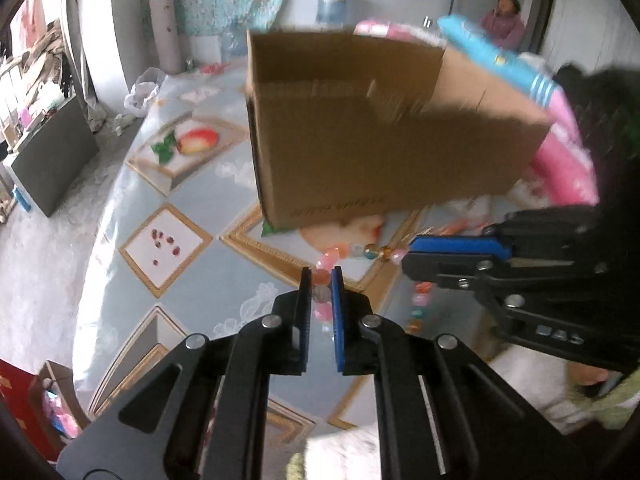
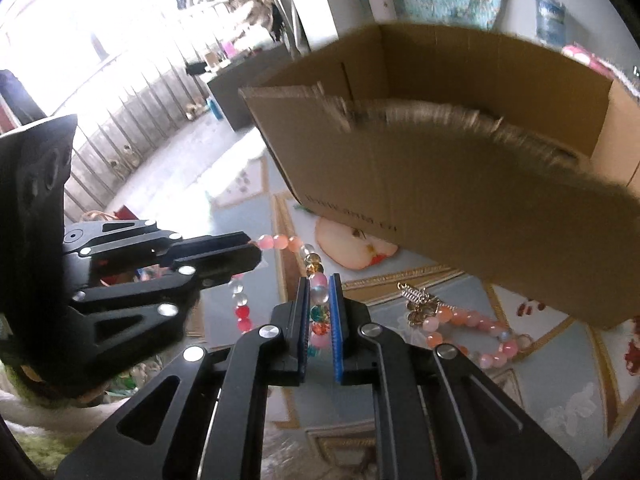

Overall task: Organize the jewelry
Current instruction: 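Lift the multicolour bracelet with the right tool and lower it into the box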

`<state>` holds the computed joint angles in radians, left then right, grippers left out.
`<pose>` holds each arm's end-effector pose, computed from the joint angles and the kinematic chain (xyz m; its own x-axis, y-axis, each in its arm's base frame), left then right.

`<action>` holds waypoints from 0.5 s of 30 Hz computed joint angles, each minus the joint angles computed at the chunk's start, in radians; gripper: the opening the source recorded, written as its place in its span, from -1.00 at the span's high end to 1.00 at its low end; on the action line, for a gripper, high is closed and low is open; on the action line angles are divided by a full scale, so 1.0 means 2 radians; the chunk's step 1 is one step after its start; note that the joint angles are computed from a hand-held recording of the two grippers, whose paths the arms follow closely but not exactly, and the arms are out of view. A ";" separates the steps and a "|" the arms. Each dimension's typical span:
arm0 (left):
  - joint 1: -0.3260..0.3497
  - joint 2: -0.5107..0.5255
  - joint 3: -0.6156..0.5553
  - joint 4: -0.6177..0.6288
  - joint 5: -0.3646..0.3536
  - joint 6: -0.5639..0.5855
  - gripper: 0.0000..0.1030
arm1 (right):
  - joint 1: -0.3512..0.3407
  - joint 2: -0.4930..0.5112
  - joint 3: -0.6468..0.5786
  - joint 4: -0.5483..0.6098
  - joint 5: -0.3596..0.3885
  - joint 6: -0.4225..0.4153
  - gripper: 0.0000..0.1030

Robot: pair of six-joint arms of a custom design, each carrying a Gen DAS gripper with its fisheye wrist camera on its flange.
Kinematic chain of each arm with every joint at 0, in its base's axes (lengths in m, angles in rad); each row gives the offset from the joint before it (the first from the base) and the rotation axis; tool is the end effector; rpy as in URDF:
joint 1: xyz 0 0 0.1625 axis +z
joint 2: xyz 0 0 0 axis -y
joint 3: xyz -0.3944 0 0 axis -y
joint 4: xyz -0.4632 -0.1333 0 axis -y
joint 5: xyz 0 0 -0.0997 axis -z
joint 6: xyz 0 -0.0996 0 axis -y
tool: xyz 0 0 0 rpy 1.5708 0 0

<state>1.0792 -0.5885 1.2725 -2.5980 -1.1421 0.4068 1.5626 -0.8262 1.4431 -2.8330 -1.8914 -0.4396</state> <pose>-0.2290 -0.7978 0.0370 -0.6211 0.6095 -0.4926 0.7516 0.6413 -0.1542 0.0955 -0.7824 0.1690 -0.8602 -0.1614 0.4838 -0.3973 0.8069 -0.4371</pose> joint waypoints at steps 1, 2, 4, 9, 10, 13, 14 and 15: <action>-0.003 -0.009 0.008 -0.006 -0.006 0.000 0.84 | 0.002 -0.007 0.007 -0.006 0.005 -0.002 0.81; -0.006 -0.017 0.014 -0.013 -0.012 0.001 0.84 | 0.004 -0.016 0.015 -0.013 0.012 -0.005 0.81; -0.014 -0.037 0.030 -0.028 -0.028 0.003 0.84 | 0.008 -0.030 0.024 -0.026 0.025 -0.014 0.81; -0.030 -0.040 -0.001 -0.034 -0.069 0.030 0.84 | 0.025 -0.051 0.022 -0.055 0.051 -0.049 0.81; -0.032 -0.034 -0.015 -0.032 -0.074 0.036 0.84 | 0.028 -0.052 0.015 -0.055 0.055 -0.056 0.81; -0.037 0.001 -0.080 -0.021 -0.085 0.055 0.84 | 0.033 -0.039 -0.029 -0.044 0.052 -0.072 0.81; -0.037 0.021 -0.116 -0.002 -0.089 0.055 0.84 | 0.034 -0.029 -0.055 -0.031 0.046 -0.071 0.81; -0.039 0.031 -0.133 0.009 -0.092 0.053 0.84 | 0.032 -0.021 -0.077 -0.011 0.044 -0.064 0.81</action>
<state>1.0020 -0.5263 1.0067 -2.5796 -1.3264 0.5126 1.6267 -0.8682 1.2886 -2.8550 -1.8031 -0.5675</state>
